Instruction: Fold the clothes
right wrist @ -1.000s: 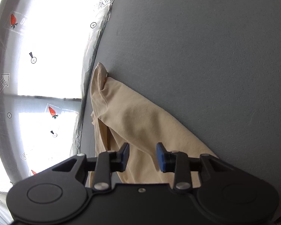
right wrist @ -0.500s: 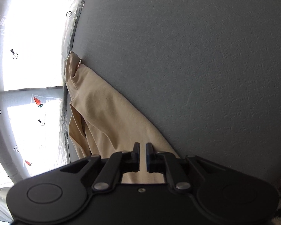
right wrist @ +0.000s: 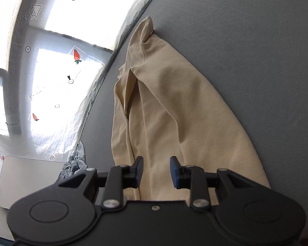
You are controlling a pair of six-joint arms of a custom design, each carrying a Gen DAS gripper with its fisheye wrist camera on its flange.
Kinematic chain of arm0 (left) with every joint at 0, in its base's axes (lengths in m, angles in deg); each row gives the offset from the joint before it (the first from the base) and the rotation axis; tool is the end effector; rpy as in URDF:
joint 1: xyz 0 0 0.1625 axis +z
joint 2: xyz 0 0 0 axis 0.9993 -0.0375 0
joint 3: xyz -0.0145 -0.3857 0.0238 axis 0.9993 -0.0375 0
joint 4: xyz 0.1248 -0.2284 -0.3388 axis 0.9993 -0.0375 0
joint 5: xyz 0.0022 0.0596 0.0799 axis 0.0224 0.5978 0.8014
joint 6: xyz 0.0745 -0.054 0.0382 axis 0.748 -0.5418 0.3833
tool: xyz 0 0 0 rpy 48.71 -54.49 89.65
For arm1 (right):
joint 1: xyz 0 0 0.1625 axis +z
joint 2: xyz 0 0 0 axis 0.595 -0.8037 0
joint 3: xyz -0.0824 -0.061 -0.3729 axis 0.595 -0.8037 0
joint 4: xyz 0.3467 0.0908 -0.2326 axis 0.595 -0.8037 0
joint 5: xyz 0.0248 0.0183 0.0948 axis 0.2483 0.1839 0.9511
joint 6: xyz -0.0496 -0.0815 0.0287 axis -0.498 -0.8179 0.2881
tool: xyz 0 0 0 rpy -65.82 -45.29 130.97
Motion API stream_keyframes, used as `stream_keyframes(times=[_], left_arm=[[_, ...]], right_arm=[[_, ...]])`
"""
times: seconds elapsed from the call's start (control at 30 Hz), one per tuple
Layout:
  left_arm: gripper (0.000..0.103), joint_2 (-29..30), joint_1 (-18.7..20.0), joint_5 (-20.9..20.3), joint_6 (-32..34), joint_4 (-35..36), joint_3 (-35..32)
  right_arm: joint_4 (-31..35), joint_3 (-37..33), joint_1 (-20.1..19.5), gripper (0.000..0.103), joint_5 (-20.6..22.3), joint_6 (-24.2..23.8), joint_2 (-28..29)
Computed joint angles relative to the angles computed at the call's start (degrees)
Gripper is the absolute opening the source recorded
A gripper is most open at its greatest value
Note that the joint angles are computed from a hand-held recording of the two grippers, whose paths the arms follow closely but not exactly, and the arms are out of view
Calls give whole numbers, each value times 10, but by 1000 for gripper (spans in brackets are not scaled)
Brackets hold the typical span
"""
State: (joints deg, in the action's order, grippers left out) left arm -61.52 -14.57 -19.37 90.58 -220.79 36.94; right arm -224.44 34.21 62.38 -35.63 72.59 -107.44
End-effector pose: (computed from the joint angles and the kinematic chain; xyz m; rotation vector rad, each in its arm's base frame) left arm -0.0028 -0.6495 0.2352 0.3542 2.5887 -0.3659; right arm 0.1985 -0.5665 -0.0097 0.6998 2.7464 -1.2425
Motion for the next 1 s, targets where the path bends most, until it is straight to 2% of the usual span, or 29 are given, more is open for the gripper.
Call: stream_keyframes(times=[0.13,0.17,0.27,0.53,0.73,0.77,0.8,0.87,1.0], left_arm=[[76,-8,1,14,13,7,9],[77,-8,2,15,19,6,12],[83,-15,8,1,37,-13,23],[101,-10,8,-12,94,-19,31],[103,-11,17,-35,97,-11,23],[103,-11,20,-42,93,-10,20],[103,-12,23,-50,88,-9,18],[103,-12,27,-60,79,-7,14],[103,-11,28,-61,65,-6,12]], right_arm=[[52,-44,3,28,24,-21,20],[76,-56,4,24,32,-25,25],[132,-91,5,22,47,-35,40],[241,-157,16,22,39,-49,68],[265,-172,13,22,40,-42,78],[265,-174,12,21,43,-44,79],[264,-175,12,12,45,-48,79],[262,-174,11,4,50,-56,78],[224,-157,10,2,68,-65,70]])
